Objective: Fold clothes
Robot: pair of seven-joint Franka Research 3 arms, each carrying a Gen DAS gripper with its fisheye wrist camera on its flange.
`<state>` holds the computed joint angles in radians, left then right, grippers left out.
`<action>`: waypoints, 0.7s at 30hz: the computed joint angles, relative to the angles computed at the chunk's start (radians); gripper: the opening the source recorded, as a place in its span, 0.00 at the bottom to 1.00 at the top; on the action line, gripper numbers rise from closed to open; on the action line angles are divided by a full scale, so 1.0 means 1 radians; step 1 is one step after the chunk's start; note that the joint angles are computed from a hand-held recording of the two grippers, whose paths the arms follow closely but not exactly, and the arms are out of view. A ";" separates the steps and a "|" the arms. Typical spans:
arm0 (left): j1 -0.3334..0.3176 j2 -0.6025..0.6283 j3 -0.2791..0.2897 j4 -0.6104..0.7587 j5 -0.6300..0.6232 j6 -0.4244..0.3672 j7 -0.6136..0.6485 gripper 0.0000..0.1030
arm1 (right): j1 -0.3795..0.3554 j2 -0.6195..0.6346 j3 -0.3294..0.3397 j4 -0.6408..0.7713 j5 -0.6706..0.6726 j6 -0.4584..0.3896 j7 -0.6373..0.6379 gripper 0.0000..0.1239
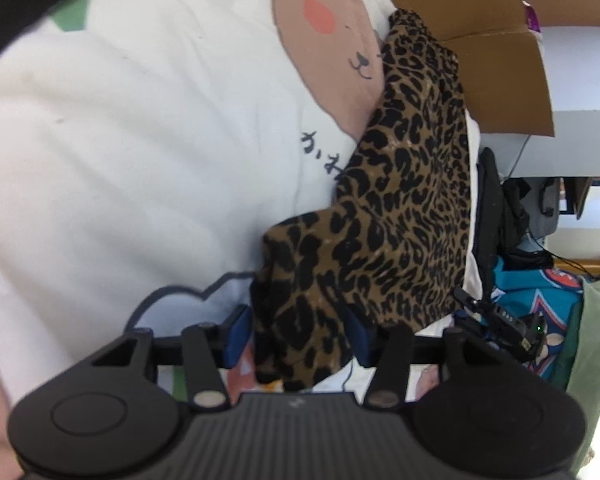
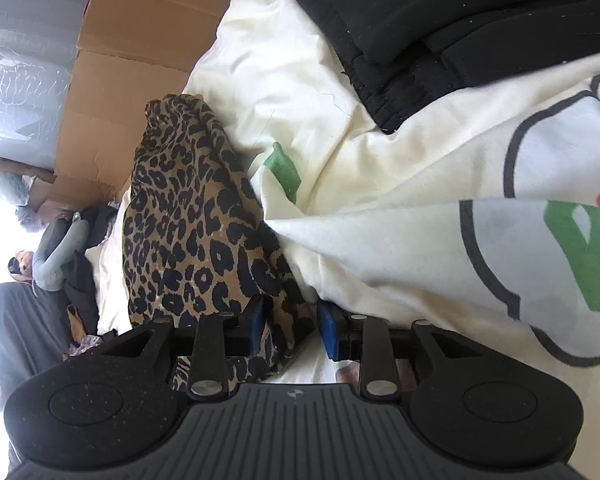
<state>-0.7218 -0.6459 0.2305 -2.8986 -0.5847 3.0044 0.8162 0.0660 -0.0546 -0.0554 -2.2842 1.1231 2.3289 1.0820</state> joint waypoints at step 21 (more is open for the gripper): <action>0.032 -0.061 -0.044 -0.036 0.149 -0.067 -0.184 0.08 | -0.022 0.027 0.003 0.045 -0.030 -0.058 -0.075 0.09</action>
